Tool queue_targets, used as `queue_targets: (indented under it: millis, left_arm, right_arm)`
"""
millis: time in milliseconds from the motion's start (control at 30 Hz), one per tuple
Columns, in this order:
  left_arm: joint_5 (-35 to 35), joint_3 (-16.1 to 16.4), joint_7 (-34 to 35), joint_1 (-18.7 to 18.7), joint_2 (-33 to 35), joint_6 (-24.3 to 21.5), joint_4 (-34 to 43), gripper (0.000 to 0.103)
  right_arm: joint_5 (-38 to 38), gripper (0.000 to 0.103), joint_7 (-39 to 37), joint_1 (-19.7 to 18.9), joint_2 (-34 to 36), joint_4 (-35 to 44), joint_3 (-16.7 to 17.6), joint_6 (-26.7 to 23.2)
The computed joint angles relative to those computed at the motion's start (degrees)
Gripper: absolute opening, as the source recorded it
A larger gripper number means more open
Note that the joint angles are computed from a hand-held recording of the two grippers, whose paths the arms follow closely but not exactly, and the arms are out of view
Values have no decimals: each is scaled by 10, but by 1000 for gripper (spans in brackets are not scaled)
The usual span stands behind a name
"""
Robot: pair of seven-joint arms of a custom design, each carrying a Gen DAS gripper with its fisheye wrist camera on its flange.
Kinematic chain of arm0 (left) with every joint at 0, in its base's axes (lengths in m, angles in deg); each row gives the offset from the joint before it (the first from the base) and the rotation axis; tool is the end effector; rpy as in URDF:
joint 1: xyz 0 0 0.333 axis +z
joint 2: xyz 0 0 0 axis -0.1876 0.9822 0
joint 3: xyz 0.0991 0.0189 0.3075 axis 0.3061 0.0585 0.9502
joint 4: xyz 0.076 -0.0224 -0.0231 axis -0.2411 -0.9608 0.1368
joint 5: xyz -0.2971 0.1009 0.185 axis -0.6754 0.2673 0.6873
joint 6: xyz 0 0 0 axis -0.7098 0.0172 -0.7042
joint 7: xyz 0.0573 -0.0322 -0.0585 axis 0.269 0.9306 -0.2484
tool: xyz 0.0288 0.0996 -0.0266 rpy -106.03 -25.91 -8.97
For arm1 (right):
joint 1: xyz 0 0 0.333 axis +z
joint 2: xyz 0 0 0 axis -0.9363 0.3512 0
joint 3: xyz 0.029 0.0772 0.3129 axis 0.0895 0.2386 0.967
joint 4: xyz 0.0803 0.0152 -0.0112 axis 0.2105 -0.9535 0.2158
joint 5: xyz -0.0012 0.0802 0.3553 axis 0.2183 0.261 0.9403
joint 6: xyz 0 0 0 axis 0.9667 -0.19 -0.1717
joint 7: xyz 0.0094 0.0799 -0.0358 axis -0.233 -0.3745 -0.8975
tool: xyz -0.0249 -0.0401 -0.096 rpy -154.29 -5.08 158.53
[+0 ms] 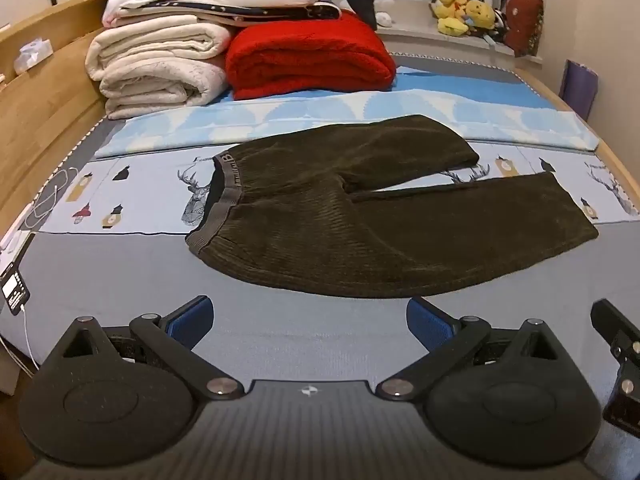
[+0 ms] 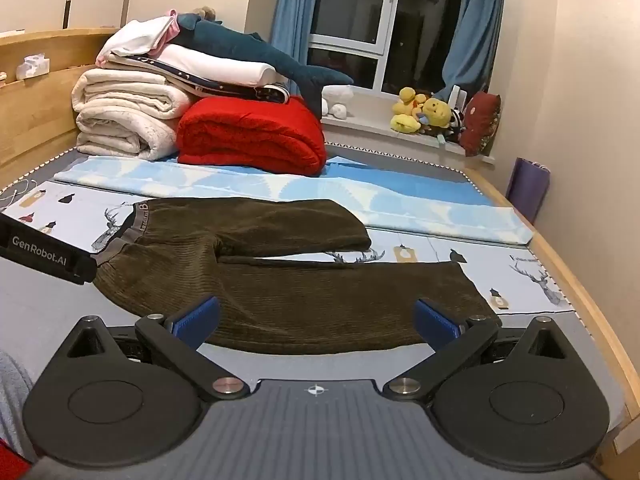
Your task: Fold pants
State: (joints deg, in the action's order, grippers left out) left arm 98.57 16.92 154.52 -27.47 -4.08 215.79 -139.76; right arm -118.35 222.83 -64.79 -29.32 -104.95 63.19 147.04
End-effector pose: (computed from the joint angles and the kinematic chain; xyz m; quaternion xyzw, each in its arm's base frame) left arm 0.5950 -0.2642 0.6784 -0.5115 0.7829 -0.2623 0.2381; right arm 0.4903 0.0920 0.6782 -0.5164 0.7011 -0.4336 0.2319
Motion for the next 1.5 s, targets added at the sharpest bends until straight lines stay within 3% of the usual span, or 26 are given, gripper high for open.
queue_targets:
  millis: [67, 133, 200, 300, 433, 567, 633, 767, 1167, 1267, 1367, 1500]
  left_arm:
    - [1, -1, 0, -1, -2, -2, -2, 103]
    - [-2, -2, 0, -1, -7, 2, -8, 103]
    - [-12, -3, 3, 3, -5, 3, -6, 103]
    - [-10, -3, 0, 1, -6, 3, -8, 103]
    - [-7, -3, -3, -1, -6, -1, -6, 103]
    - [-7, -3, -1, -1, -5, -3, -5, 103]
    - [-9, -4, 2, 0, -4, -3, -5, 103]
    - [-8, -4, 4, -2, 0, -5, 0, 103]
    - [-5, -2, 1, -4, 2, -5, -5, 103]
    - [-3, -2, 1, -4, 3, -7, -2, 103]
    - [-2, -1, 0, -5, 3, -8, -2, 103]
    - [-2, -1, -1, -5, 3, -7, -3, 103]
  right_arm:
    - [31, 102, -7, -20, 0, -3, 8, 10]
    - [76, 102, -68, -31, 0, -16, -23, 54]
    - [72, 102, -67, -11, 3, -10, -39, 45]
    - [52, 102, -55, 45, 2, -11, -88, 39]
    - [79, 102, -76, -13, 3, -13, -41, 53]
    - [75, 102, -67, -9, 5, -16, -44, 52]
    - [65, 102, -60, 18, 5, -17, -67, 51]
    - [86, 102, -73, -25, 4, -20, -30, 58]
    - [84, 102, -68, -11, 7, -19, -41, 57]
    - [92, 102, -77, -23, 7, -21, -30, 62]
    - [84, 102, -70, -1, 10, -18, -50, 58]
    - [85, 102, -66, -9, 10, -18, -42, 58]
